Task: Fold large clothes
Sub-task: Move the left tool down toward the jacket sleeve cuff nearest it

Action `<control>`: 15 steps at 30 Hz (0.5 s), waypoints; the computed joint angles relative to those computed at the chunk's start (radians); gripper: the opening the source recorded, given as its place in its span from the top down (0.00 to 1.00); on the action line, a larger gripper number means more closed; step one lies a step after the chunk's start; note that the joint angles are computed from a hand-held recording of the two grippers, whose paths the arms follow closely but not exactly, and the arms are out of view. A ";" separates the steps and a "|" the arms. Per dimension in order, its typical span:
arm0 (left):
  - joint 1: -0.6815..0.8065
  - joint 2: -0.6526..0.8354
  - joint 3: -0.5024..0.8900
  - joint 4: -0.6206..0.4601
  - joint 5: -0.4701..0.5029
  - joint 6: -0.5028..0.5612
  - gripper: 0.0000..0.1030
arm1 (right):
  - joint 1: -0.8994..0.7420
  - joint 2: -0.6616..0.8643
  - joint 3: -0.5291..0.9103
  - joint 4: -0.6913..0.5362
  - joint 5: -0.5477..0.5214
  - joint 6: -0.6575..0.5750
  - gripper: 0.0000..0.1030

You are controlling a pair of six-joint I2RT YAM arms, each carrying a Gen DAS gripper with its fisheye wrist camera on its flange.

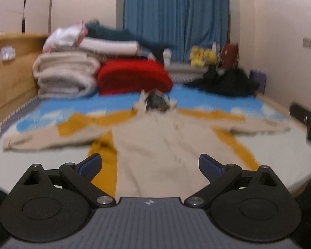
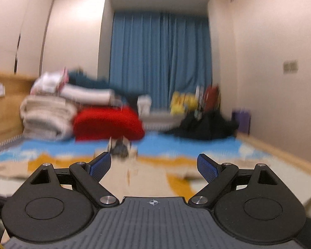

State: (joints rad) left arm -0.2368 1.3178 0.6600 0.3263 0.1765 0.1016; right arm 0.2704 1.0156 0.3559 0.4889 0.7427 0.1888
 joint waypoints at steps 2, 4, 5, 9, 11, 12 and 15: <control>-0.015 -0.006 0.060 -0.011 0.004 -0.005 0.02 | 0.005 -0.010 -0.036 0.107 0.034 -0.070 0.12; -0.014 0.055 0.161 -0.069 0.019 0.004 0.02 | -0.005 -0.018 -0.052 0.169 0.045 -0.124 0.12; -0.018 0.100 0.214 -0.074 0.020 0.021 0.02 | -0.020 -0.025 -0.047 0.172 0.035 -0.142 0.12; 0.009 0.270 0.404 -0.051 0.080 0.000 0.08 | -0.107 -0.017 -0.031 0.248 -0.020 -0.249 0.12; 0.007 0.422 0.562 -0.080 0.056 0.021 0.21 | -0.180 0.040 -0.008 0.298 -0.089 -0.272 0.12; 0.003 0.502 0.656 -0.107 0.040 0.043 0.28 | -0.213 0.078 0.016 0.308 -0.122 -0.275 0.12; 0.016 0.750 0.986 -0.218 0.035 0.046 0.42 | -0.307 0.209 0.111 0.327 -0.220 -0.264 0.12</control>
